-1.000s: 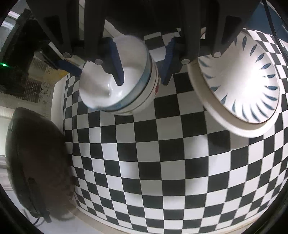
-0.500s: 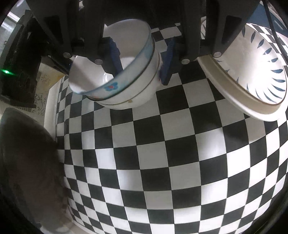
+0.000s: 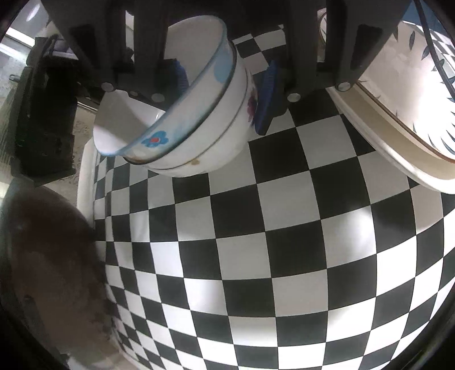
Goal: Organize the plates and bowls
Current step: 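Close both tools on the rim of the blue-dotted white bowl, then lift the blue-dotted bowl with both tools and carry it over the stack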
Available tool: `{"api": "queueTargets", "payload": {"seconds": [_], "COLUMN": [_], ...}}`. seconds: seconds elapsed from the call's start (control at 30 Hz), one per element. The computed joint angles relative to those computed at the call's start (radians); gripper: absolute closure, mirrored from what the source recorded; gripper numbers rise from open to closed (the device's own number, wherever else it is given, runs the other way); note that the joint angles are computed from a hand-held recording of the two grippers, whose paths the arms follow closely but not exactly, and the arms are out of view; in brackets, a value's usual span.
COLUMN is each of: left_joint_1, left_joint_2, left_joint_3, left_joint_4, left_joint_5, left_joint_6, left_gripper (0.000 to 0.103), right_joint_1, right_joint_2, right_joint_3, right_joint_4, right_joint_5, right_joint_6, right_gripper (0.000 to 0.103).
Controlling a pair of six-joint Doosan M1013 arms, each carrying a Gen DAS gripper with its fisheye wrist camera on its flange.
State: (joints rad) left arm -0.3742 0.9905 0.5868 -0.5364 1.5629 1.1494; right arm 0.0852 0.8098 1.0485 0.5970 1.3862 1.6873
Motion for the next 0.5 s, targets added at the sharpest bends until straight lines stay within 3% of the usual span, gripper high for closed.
{"api": "queueTargets", "payload": {"seconds": [0.5], "left_joint_1": [-0.001], "left_joint_2": [-0.047], "left_joint_3": [0.073], "left_joint_4": [0.009], "left_joint_5": [-0.070], "left_joint_6": [0.005], "left_gripper": [0.065], "right_joint_1": [0.006], "right_joint_2": [-0.022], "right_joint_3": [-0.003], "right_joint_4": [-0.024], "right_joint_5": [-0.027], "right_joint_6": [-0.043], "right_gripper": [0.054]}}
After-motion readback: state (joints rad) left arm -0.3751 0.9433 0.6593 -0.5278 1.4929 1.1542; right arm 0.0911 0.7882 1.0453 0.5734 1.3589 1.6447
